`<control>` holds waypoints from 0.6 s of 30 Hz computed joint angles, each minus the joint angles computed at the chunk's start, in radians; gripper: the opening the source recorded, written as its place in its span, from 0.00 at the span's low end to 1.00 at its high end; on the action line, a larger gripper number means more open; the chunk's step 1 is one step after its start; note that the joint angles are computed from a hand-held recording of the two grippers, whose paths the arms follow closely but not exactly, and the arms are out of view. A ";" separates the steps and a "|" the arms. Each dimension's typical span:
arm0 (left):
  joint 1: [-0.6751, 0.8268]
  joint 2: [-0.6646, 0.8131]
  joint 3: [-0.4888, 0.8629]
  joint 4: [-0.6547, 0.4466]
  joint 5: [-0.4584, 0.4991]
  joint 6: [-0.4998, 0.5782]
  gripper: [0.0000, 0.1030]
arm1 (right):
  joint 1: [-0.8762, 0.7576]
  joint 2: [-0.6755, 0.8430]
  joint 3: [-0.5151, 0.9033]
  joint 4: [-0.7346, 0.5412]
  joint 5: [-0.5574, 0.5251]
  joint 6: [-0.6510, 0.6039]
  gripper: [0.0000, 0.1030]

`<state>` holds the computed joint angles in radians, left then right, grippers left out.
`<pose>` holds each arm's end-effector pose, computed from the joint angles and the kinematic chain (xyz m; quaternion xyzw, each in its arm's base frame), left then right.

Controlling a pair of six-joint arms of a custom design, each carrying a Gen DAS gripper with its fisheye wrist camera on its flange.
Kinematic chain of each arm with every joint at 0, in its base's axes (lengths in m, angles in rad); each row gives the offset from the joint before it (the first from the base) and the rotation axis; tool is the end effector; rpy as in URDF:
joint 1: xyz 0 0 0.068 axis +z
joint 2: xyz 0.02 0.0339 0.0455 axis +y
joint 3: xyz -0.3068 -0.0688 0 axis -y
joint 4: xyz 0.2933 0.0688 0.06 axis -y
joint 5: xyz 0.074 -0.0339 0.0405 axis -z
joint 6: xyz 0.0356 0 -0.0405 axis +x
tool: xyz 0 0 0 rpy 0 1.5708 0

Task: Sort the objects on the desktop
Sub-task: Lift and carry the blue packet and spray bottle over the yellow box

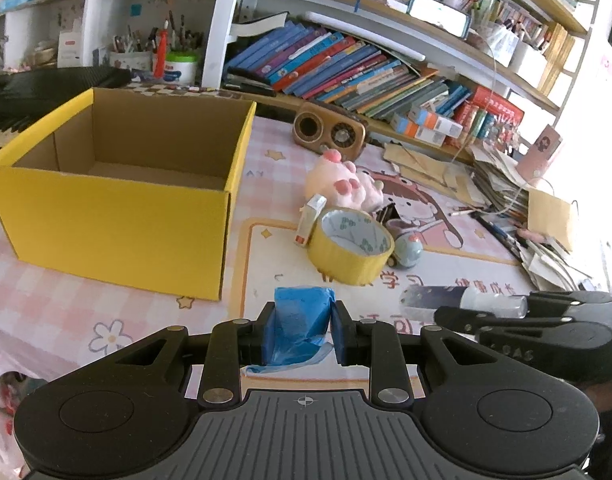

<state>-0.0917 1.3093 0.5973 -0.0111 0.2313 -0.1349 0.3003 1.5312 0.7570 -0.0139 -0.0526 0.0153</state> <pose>0.2815 -0.0341 0.1918 0.0279 0.9062 -0.1507 0.3940 0.3211 0.1014 0.1802 -0.1412 0.9133 0.0839 0.3727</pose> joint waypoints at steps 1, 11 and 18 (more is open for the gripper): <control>0.010 -0.006 -0.005 -0.004 0.014 0.010 0.25 | 0.007 -0.015 -0.006 -0.009 0.007 0.011 0.29; 0.159 -0.129 -0.076 -0.080 0.171 0.137 0.25 | 0.168 -0.138 -0.080 -0.058 0.137 0.159 0.29; 0.324 -0.216 -0.110 -0.186 0.300 0.281 0.25 | 0.346 -0.181 -0.113 -0.082 0.253 0.283 0.29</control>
